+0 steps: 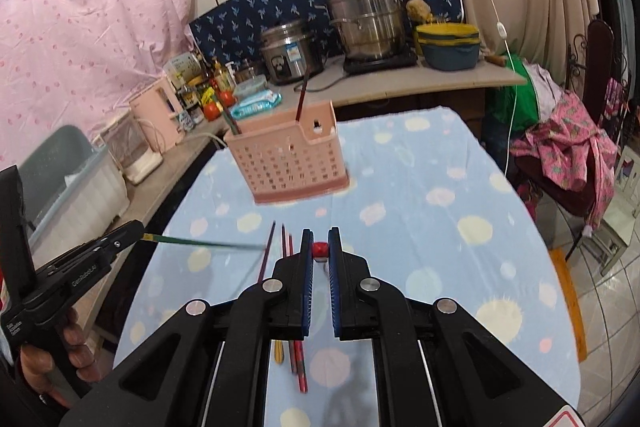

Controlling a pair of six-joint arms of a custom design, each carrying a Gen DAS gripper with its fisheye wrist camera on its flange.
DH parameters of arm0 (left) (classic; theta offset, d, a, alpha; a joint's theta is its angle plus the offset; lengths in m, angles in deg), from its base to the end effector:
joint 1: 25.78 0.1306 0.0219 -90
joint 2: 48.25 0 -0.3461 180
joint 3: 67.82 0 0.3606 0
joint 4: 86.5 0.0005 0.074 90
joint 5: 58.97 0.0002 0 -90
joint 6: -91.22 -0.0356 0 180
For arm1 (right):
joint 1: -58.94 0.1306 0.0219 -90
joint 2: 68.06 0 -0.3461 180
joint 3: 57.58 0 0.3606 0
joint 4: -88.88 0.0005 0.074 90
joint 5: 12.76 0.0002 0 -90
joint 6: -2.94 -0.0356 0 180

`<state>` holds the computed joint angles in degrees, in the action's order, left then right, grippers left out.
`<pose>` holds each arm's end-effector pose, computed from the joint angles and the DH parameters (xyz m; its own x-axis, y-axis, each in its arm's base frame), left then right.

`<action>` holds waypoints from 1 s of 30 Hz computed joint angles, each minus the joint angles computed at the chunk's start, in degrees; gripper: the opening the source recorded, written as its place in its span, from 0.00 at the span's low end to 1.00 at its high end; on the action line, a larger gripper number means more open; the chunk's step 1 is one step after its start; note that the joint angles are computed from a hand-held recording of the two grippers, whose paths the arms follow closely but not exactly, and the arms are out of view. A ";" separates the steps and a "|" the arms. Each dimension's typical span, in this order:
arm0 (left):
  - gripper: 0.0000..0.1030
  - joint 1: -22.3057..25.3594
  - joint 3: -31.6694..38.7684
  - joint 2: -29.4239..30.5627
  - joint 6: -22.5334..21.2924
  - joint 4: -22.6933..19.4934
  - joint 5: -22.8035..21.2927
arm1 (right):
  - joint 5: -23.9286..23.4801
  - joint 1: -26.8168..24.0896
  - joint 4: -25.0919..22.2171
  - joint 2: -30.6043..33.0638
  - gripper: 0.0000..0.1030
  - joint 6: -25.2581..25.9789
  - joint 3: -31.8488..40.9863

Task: Organize utensils
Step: 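Lift both held chopsticks over the pink basket and lower them in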

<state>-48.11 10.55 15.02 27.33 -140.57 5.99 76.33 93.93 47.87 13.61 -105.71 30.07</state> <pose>0.2801 -0.0993 0.4667 -0.5399 -0.2093 -0.8153 -0.2203 0.9700 -0.1031 0.3441 0.2409 0.4475 -0.6323 -0.0523 -0.7729 -0.4030 0.8743 0.2705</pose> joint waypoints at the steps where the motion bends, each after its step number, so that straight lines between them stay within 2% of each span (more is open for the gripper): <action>1: 0.07 0.52 0.75 0.36 -0.70 0.57 0.24 | -0.18 -0.41 -0.01 0.91 0.07 0.35 1.55; 6: 0.07 3.38 6.08 3.21 -4.60 3.06 1.59 | -1.48 -1.88 -0.31 4.95 0.07 1.07 8.57; 14: 0.07 7.74 13.93 7.14 -8.00 5.65 5.16 | -3.29 -3.48 -1.06 12.00 0.07 0.85 20.80; 18: 0.07 9.91 18.73 10.22 -9.72 7.43 6.22 | -2.14 -3.46 -1.40 16.47 0.07 1.57 28.66; 26: 0.07 14.01 29.05 18.69 -13.06 11.60 8.13 | 0.83 -3.66 -5.96 30.44 0.07 2.80 51.16; 30: 0.07 15.82 32.77 22.99 -13.60 12.36 9.27 | 2.52 -3.51 -10.64 39.99 0.07 3.80 66.02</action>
